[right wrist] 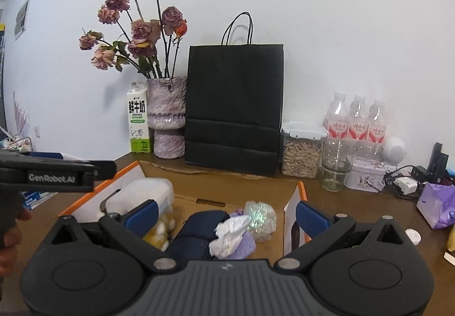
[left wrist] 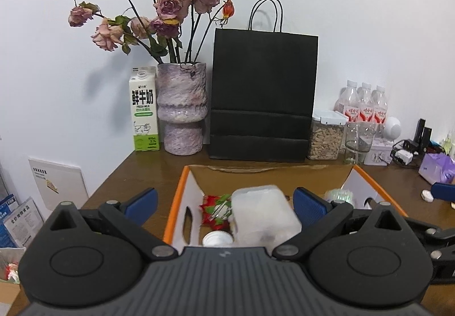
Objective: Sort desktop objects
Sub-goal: 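Lower the container and tissue into the box and open both grippers, then move both grippers back over the items beside the box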
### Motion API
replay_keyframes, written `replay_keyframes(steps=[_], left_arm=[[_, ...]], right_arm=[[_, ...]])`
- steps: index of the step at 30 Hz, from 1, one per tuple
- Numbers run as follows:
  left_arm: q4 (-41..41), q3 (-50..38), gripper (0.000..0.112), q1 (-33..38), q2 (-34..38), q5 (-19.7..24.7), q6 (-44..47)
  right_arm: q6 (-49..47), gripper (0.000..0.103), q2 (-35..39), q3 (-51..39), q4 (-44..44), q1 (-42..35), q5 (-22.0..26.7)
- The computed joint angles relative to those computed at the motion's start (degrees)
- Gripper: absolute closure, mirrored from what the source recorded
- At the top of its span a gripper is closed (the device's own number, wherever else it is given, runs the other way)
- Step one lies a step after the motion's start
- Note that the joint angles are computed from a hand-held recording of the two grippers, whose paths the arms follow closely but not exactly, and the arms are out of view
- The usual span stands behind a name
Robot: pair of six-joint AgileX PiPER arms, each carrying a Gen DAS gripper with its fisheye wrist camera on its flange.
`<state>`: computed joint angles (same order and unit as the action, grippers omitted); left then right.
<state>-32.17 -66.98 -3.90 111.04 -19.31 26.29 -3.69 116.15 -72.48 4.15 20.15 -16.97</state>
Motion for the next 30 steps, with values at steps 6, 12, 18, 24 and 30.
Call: replay_keyframes(steps=[6,12,18,24,30], left_arm=[[6.8,7.6,0.009,1.0,-3.6,-2.7,-6.6],[12.7,14.2,0.009,2.0,-5.7,-5.0,-11.4],[16.8,18.4,0.009,3.1,-5.7,-5.8,-14.5],[22.6,20.5,0.009,4.7,-4.2,-5.3,-19.5],[28.6,20.3,0.009,4.5,-2.7,-4.2,-24.1]], right_arm=[[-1.0,0.000,-3.4,7.2,1.4,0.4,-2.5],[-3.7,0.000,-5.6,13.1,3.6,0.5,-3.7],[-3.3,0.000,-5.9,17.2,2.9,-0.1,-3.5],[-4.5,0.000,-4.0,18.8,3.3,-0.2,-1.7],[-5.0,0.000,-1.1,17.7,4.8,-1.0,-0.4]])
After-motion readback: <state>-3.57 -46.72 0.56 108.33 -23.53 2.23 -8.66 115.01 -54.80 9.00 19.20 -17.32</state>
